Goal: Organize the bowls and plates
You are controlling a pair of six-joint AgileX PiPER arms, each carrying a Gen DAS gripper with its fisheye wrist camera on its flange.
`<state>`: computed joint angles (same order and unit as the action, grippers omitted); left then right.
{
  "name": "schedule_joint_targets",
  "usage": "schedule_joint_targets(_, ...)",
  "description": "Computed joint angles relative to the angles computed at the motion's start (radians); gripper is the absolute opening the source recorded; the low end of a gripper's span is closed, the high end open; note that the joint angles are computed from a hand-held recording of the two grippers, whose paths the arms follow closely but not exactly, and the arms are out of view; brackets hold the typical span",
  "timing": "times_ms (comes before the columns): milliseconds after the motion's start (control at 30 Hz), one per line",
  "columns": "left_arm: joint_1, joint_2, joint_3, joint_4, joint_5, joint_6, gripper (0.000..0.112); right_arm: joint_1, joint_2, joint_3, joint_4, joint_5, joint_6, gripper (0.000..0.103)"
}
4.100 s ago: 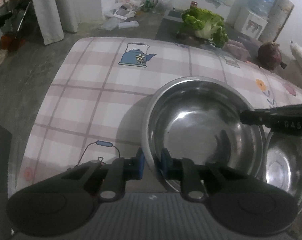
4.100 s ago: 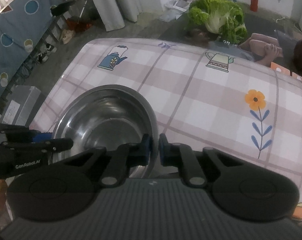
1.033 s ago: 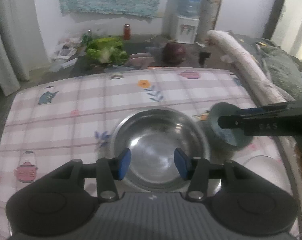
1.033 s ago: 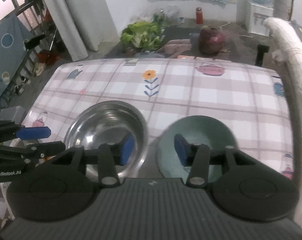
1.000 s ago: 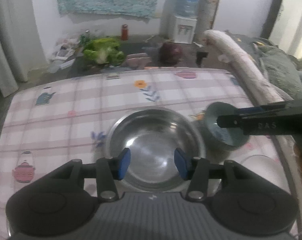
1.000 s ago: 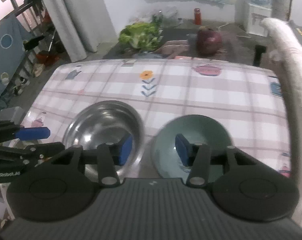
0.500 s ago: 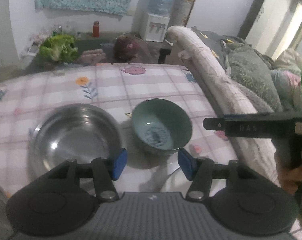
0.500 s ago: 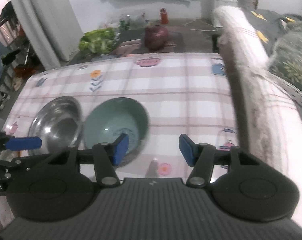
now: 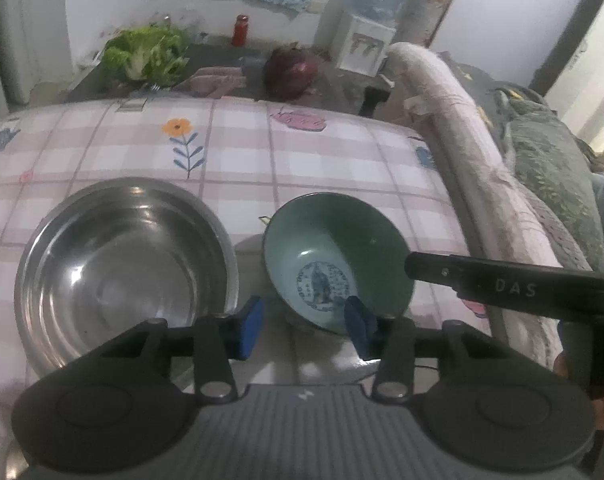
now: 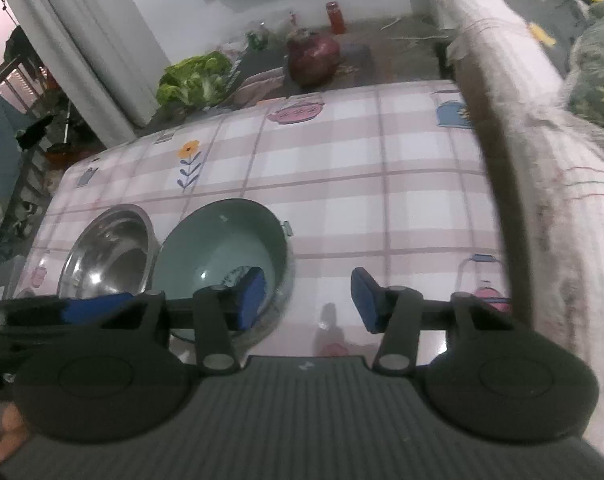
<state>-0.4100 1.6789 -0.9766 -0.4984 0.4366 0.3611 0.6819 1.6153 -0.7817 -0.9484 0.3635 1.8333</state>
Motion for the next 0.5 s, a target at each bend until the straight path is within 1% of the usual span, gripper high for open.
schedule_joint_targets(33,0.002,0.009,-0.007,0.008,0.000,-0.008,0.040,-0.010,0.018,-0.011,-0.002,-0.017,-0.004,0.044)
schedule_joint_targets(100,-0.003,0.033,-0.028,0.047,0.001,-0.052,0.032,-0.030,0.054,-0.034,0.000,-0.043,-0.021,0.039)
schedule_joint_targets(167,-0.009,0.052,-0.043,0.078,0.001,-0.084,0.027,-0.044,0.089,-0.055,0.010,-0.057,-0.035,0.030)
schedule_joint_targets(200,-0.013,0.057,-0.048,0.093,0.000,-0.099,0.024,-0.054,0.102,-0.060,0.015,-0.067,-0.045,0.027)
schedule_joint_targets(267,-0.027,0.065,-0.052,0.153,-0.014,-0.157,0.023,-0.069,0.122,-0.065,0.004,-0.097,-0.039,0.021)
schedule_joint_targets(300,-0.033,0.066,-0.049,0.165,-0.023,-0.169,0.023,-0.074,0.127,-0.063,-0.017,-0.110,-0.020,0.019)
schedule_joint_targets(367,-0.044,0.065,-0.048,0.204,-0.030,-0.207,0.022,-0.072,0.132,-0.064,-0.047,-0.123,0.000,0.011)
schedule_joint_targets(400,-0.048,0.065,-0.048,0.217,-0.030,-0.219,0.022,-0.068,0.134,-0.069,-0.043,-0.123,-0.013,0.011)
schedule_joint_targets(500,-0.061,0.058,-0.039,0.239,-0.037,-0.238,0.022,-0.047,0.137,-0.084,-0.014,-0.080,-0.069,0.011)
